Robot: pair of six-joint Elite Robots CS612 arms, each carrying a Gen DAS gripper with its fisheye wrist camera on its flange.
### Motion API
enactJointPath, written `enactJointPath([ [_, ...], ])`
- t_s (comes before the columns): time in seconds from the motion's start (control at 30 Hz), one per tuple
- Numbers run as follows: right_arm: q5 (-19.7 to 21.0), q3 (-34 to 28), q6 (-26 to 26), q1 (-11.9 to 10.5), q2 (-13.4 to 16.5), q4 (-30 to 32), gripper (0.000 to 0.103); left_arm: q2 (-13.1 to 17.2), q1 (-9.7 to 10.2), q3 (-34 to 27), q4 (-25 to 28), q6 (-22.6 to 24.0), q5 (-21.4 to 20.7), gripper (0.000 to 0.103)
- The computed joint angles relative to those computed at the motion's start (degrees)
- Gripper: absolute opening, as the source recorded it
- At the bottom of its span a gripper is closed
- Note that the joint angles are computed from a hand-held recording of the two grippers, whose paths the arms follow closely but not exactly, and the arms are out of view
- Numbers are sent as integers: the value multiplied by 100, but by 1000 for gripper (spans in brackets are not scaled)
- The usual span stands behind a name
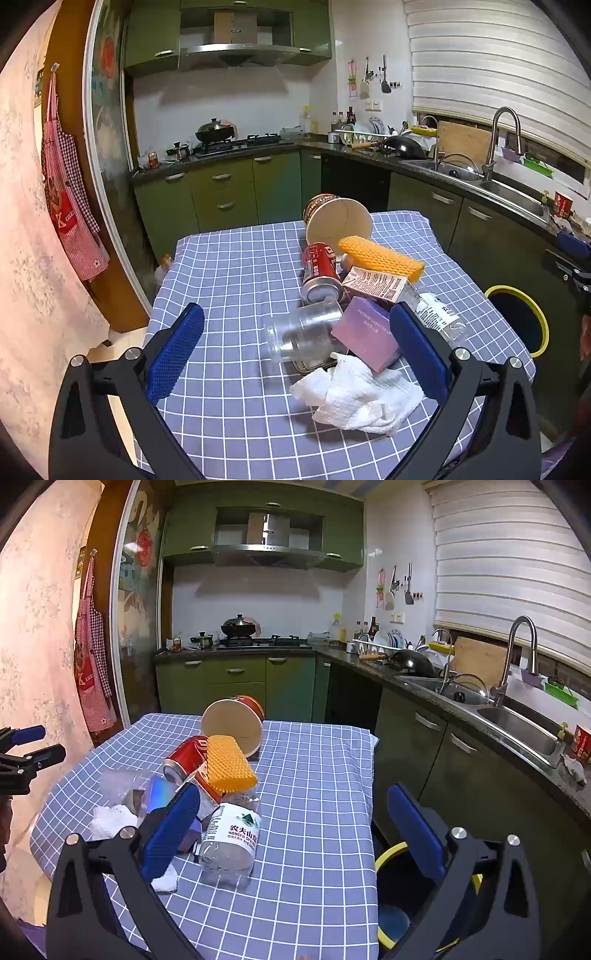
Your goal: Collect trash
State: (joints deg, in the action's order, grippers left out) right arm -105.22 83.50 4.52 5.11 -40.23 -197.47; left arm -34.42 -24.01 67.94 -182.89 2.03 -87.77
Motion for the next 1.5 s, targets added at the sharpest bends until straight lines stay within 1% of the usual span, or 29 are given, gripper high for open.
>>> enactJointPath([
  [0.13, 5, -24, 0, 1, 6, 59, 97, -7, 16, -13, 84, -65, -113, 99],
  [0.27, 32, -14, 14, -28, 16, 42, 97, -66, 2, 9, 69, -36, -91, 99],
  [0.6, 34, -20, 58, -21, 40, -5, 97, -92, -29, 11, 76, -29, -54, 99],
  [0.63, 36, -22, 55, -20, 44, -7, 97, -73, -4, -13, 91, -19, -73, 99],
  [0.97, 37, -108, 80, -17, 109, 81, 97, -50, -20, -77, 191, -14, -103, 99],
  [1.0, 38, -119, 77, -14, 120, 83, 97, -66, -29, -21, 136, -8, -83, 99],
  [1.13, 27, -160, 84, -2, 148, 104, 97, -25, -4, -86, 182, -2, -144, 99],
  [1.5, 35, -173, 91, 0, 151, 133, 97, 38, 2, -176, 273, 10, -166, 99],
])
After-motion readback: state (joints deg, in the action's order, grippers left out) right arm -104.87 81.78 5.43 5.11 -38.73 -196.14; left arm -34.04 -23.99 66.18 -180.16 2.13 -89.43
